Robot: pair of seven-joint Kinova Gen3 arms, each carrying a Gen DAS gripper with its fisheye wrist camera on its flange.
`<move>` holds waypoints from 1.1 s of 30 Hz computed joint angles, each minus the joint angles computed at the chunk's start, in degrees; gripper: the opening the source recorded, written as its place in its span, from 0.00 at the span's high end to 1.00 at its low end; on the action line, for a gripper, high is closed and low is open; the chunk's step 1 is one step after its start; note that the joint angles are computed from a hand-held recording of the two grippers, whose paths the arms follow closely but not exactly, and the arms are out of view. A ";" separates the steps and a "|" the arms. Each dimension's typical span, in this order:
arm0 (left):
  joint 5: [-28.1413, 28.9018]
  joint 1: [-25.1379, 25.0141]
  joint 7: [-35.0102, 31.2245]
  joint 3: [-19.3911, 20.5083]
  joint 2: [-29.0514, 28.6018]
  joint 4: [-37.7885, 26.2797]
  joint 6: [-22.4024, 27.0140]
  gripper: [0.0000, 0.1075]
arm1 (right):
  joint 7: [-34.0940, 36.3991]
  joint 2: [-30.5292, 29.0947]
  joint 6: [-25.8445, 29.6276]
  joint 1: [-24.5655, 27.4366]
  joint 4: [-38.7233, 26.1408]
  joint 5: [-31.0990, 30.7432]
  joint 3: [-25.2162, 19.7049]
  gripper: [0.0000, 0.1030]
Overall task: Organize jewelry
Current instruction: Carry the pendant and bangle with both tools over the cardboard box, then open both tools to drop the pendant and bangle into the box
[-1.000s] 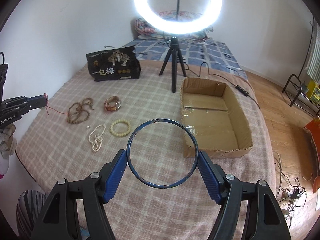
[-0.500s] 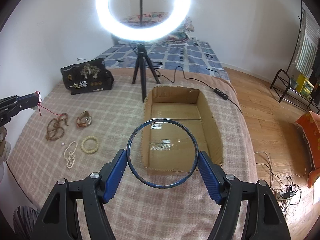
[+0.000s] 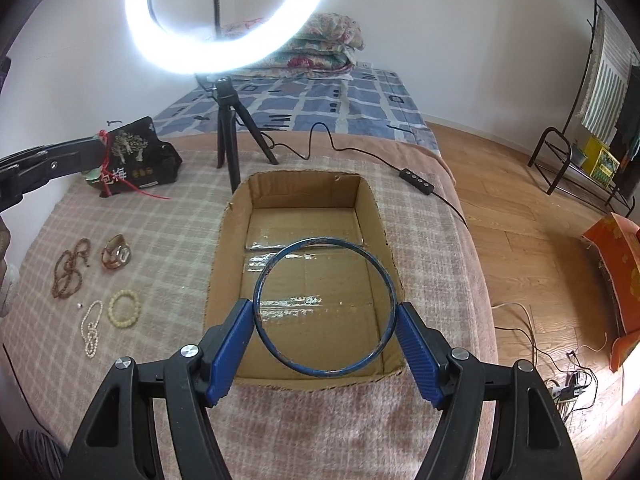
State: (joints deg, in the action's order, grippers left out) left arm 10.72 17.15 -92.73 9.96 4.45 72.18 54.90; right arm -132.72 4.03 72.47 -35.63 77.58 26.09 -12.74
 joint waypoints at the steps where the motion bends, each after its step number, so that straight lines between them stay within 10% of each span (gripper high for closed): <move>1: -0.51 0.36 0.50 0.18 0.97 -0.40 -0.32 0.96 | 0.46 0.33 -0.32 0.33 0.05 -0.30 0.23 0.28; 29: -3.28 3.38 3.66 0.31 10.80 -1.21 -1.27 0.95 | 2.05 3.21 -6.33 2.94 5.24 -4.26 3.01 0.21; 31: -2.97 3.32 3.96 0.19 10.83 -1.47 -0.83 0.68 | 1.67 2.96 -6.33 2.84 5.25 -3.98 2.95 0.20; 33: -2.81 3.30 4.34 0.04 10.08 -0.76 -1.75 0.63 | 1.52 2.67 -6.14 2.84 5.14 -3.97 2.86 0.20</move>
